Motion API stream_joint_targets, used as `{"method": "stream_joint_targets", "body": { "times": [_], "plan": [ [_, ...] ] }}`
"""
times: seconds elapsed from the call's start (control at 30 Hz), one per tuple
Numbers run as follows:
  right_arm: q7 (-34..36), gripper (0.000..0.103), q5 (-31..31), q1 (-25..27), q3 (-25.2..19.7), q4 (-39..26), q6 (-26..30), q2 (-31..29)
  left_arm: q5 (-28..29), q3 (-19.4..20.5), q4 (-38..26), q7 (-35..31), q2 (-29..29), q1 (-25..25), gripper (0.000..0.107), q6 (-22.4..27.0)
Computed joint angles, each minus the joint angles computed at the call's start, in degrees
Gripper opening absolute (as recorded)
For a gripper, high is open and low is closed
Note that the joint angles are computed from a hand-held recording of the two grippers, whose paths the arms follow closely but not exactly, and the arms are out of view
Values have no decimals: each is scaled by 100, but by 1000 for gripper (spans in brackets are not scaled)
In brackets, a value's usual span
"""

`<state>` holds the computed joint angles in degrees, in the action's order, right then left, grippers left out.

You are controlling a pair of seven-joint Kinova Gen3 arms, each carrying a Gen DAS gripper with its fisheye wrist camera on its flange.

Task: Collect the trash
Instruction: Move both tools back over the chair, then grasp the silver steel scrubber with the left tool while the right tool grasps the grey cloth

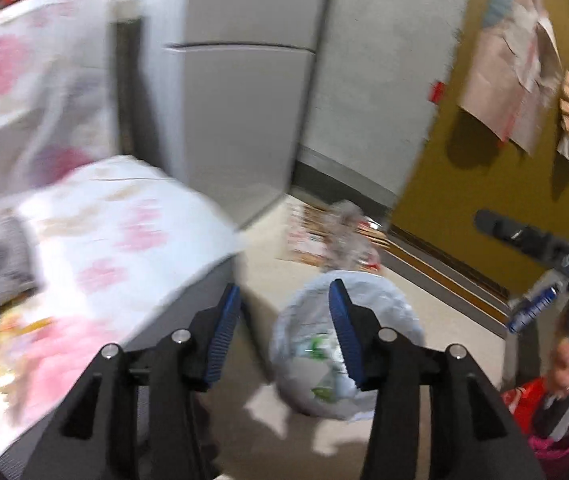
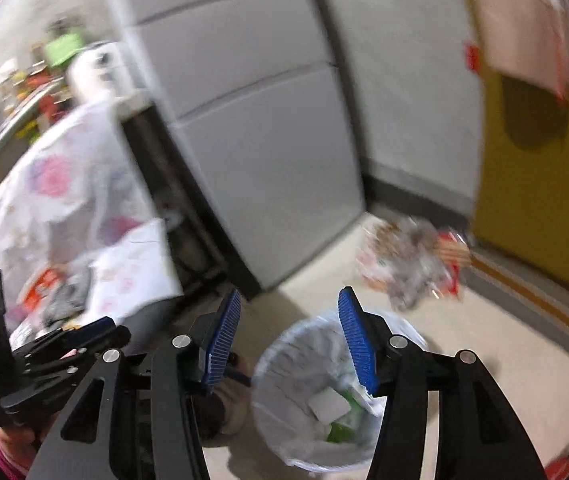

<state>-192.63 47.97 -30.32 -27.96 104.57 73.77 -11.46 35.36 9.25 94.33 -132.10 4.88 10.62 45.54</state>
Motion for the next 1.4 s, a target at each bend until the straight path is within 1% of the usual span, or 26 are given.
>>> {"method": "stream_joint_targets", "body": {
  "times": [0.03, 0.07, 0.1, 0.13, 0.17, 0.23, 0.3, 0.37, 0.4, 0.43, 0.47, 0.57, 0.63, 0.67, 0.7, 0.77, 0.8, 0.87, 0.97, 1.03, 1.13, 1.3, 1.4],
  "plan": [
    [178, 53, 134, -49, -59, -193, 12, 135, 43, -96, 71, -52, -135, -118, 46, 21],
    [316, 53, 254, -84, -127, -354, 12, 254, -7, -272, 209, -62, -355, -225, 46, -33],
    [548, 53, 426, -202, -137, -586, -81, 435, -150, -341, 249, 21, -492, -309, 47, -54],
    [761, 53, 506, -276, -89, -754, -234, 561, -305, -456, 322, 122, -657, -393, 49, -99],
    [994, 54, 612, -457, 18, -979, -434, 764, -459, -535, 357, 253, -764, -453, 50, -132],
    [1418, 54, 665, -632, 135, -1310, -724, 1048, -752, -800, 445, 535, -1024, -686, 53, -99],
    [1867, 54, 657, -734, 216, -1738, -1034, 1430, -957, -993, 468, 785, -1156, -871, 54, -49],
    [2253, 54, 513, -891, 404, -2117, -1336, 1752, -1277, -1134, 471, 1133, -1269, -1145, 54, -17],
    [2486, 54, 402, -848, 367, -2382, -1486, 1969, -1365, -1262, 454, 1207, -1294, -1208, 54, 10],
    [2719, 54, 308, -776, 270, -2648, -1570, 2170, -1486, -1291, 420, 1332, -1313, -1293, 54, 33],
    [2952, 54, 308, -810, 258, -2913, -1673, 2398, -1550, -1372, 387, 1364, -1316, -1369, 54, 58],
    [3651, 54, 61, -1270, 672, -3709, -1591, 2888, -1994, -1419, 273, 1752, -1336, -1630, 54, 61],
    [4042, 54, -240, -1347, 731, -4240, -1383, 3155, -2043, -1572, 156, 1866, -1307, -1782, 55, 193],
    [4191, 54, -356, -1365, 723, -4450, -1277, 3262, -2022, -1593, 161, 1896, -1314, -1890, 55, 176],
    [4334, 54, -390, -1446, 781, -4612, -1238, 3374, -1950, -1719, 173, 1832, -1311, -1891, 55, 153],
    [4392, 55, -362, -1631, 933, -4680, -1171, 3457, -1800, -1829, 282, 1716, -1325, -1979, 55, 0],
    [4306, 55, -343, -1712, 1014, -4612, -1253, 3453, -1745, -1849, 327, 1658, -1305, -1999, 55, -63],
    [4170, 58, -376, -1792, 1166, -4461, -1471, 3424, -1624, -1877, 328, 1552, -1228, -2035, 55, -50],
    [4317, 59, -537, -1904, 1366, -4516, -1365, 3482, -1344, -1866, 296, 1277, -1074, -2049, 55, -57],
    [4380, 59, -669, -1938, 1501, -4553, -1358, 3509, -1138, -1880, 168, 1038, -905, -2048, 61, 83],
    [4475, 59, -789, -1998, 1723, -4547, -1417, 3511, -1060, -1676, -111, 993, -553, -2160, 61, 279],
    [4752, 59, -964, -2066, 2094, -4581, -1542, 3561, -1087, -1320, -777, 1306, 103, -2267, 60, 502],
    [4960, 59, -1161, -2028, 2292, -4674, -1631, 3631, -1503, -1135, -1285, 1750, 546, -2177, 59, 697]
  ]
}}
